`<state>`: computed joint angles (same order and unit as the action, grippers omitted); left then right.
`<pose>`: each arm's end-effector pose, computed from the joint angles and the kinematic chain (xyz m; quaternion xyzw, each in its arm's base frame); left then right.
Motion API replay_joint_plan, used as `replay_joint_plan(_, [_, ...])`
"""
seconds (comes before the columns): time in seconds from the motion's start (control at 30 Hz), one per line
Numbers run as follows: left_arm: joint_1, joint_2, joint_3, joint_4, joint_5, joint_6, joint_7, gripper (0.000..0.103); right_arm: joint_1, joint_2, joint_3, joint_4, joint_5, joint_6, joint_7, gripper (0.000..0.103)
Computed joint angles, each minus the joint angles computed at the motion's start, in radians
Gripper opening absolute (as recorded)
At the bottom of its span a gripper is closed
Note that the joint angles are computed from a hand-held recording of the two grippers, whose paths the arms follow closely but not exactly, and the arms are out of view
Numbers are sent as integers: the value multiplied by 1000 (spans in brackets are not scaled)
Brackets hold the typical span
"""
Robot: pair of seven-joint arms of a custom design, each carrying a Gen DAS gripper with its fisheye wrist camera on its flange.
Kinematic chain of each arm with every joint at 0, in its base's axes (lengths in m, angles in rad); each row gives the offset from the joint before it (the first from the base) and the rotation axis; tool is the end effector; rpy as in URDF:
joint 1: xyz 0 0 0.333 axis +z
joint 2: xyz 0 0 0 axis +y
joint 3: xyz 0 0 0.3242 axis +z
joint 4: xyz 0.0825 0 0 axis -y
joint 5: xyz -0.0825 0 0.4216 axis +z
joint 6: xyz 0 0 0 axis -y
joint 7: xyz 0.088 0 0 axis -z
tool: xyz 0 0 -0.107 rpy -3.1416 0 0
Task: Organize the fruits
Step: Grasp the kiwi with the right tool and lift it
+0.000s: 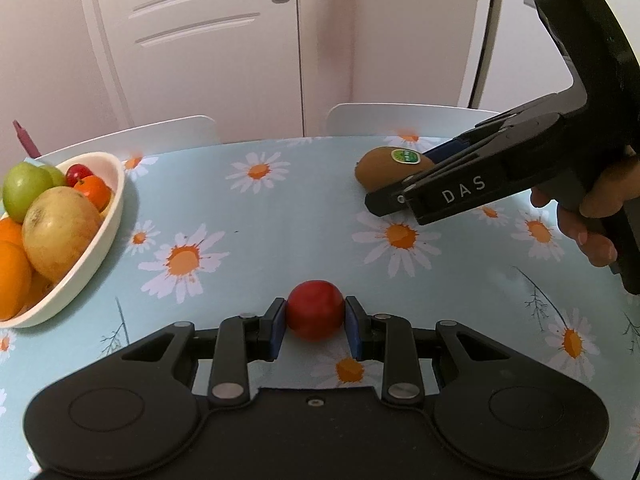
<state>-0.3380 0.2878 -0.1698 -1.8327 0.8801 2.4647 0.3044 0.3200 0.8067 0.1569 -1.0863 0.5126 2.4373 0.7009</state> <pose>0.6081 -0.3306 0.4017 -0.7181 0.6069 -0.1919 0.2814 0.7735 0.3465 0.4017 -0.8880 0.2788 -0.0743 0.3582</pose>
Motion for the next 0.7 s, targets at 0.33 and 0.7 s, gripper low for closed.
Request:
replay_joint_plan(0.33, [-1,-72,-6,-54,28,-42,-74,34,-8,-88,16,-97,39,18,-13,62])
replay_joint_plan(0.7, [18,-218,-45,-130,70,-140,-134,34,-1,-258,40,-259,134,26,-32,62])
